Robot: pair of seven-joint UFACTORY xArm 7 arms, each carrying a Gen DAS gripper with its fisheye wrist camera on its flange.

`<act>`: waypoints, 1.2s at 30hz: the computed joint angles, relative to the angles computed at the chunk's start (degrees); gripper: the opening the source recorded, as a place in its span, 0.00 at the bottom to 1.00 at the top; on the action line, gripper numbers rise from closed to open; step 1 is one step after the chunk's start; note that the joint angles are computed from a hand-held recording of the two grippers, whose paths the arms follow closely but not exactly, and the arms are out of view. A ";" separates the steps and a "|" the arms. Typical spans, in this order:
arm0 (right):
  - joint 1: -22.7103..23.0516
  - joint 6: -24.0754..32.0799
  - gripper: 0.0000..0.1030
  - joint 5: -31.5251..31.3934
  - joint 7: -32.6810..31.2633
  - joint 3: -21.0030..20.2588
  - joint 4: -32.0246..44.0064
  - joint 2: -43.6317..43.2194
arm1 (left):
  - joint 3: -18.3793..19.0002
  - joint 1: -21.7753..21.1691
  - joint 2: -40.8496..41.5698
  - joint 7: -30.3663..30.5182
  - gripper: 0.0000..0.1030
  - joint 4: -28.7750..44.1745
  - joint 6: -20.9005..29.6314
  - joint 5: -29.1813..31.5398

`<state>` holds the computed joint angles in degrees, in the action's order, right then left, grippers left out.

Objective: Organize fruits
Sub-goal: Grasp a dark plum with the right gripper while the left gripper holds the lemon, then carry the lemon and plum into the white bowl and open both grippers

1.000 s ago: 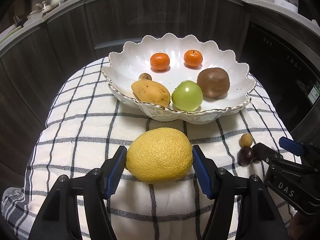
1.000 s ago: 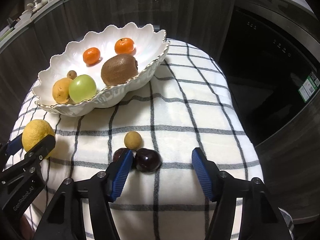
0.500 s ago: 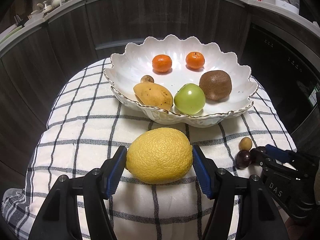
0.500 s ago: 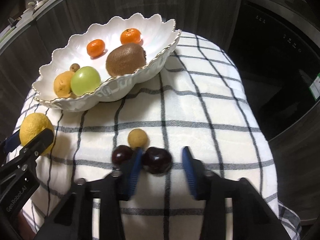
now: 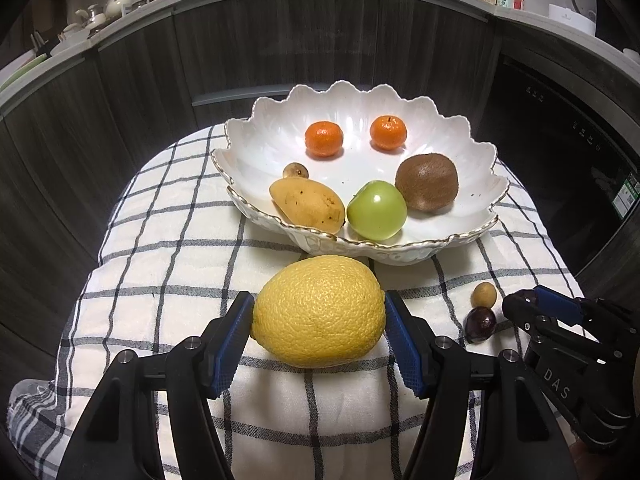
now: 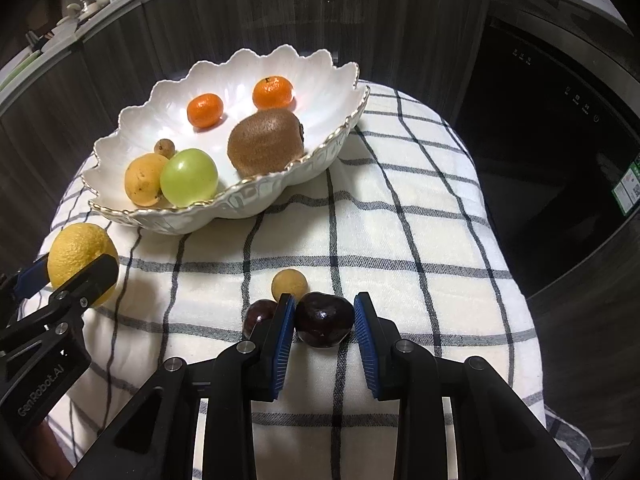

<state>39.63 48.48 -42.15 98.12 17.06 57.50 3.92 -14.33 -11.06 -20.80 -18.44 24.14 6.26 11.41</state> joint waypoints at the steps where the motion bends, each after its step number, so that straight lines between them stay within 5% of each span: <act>1: 0.10 0.28 0.31 -0.14 0.11 0.06 0.09 -0.18 | 0.29 -0.30 -0.34 0.18 0.62 -0.04 0.14 -0.17; 19: 0.91 5.00 0.31 -4.25 -0.38 1.48 5.54 -1.56 | 5.36 -4.08 -7.25 7.51 0.61 1.24 3.65 -5.81; 36: 0.02 4.79 0.31 -9.13 -5.76 -1.35 13.56 2.21 | 6.18 -2.16 0.30 12.75 0.61 10.06 0.47 -7.27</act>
